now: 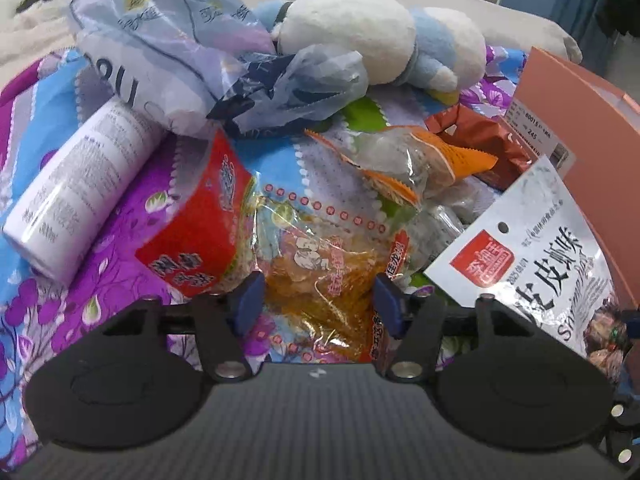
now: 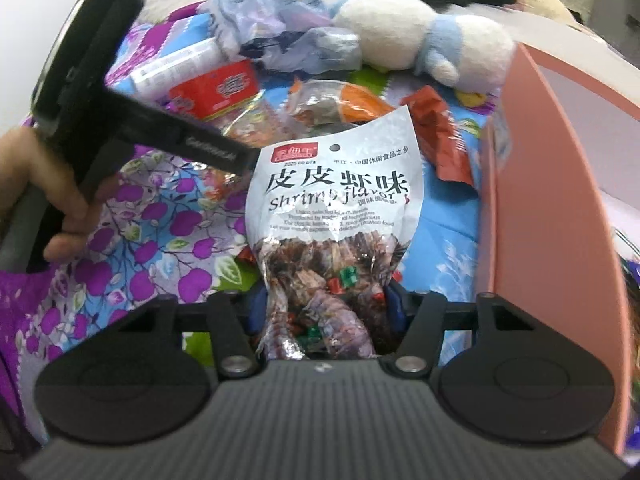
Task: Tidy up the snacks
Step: 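Lower the right tool onto the white shrimp-flavor bag and grasp it, then grasp the red-labelled tofu strip pack with the left tool while the right tool lifts the shrimp bag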
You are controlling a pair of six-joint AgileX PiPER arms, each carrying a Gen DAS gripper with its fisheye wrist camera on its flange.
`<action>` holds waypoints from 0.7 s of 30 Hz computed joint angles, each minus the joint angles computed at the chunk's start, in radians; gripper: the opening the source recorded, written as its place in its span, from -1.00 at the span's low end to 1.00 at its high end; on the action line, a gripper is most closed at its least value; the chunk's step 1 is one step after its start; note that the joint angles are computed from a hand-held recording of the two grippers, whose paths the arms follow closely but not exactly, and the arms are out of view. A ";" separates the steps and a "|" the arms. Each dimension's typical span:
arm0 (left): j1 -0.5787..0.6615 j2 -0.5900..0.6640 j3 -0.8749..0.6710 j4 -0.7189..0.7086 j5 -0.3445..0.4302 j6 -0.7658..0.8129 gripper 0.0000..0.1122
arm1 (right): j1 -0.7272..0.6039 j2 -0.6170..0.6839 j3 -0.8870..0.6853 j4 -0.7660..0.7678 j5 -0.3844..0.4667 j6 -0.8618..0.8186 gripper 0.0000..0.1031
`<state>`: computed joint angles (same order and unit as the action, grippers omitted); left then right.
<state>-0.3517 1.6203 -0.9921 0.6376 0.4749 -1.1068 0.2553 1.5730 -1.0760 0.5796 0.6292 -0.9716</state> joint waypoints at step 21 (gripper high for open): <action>-0.341 -0.346 0.172 0.021 0.335 -0.355 -0.21 | -0.033 -0.250 0.183 0.021 0.033 0.065 0.14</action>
<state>-0.6932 1.2744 -0.8202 0.6587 0.8095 -1.4622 0.2225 1.3228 -0.8925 0.6003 0.6618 -0.9070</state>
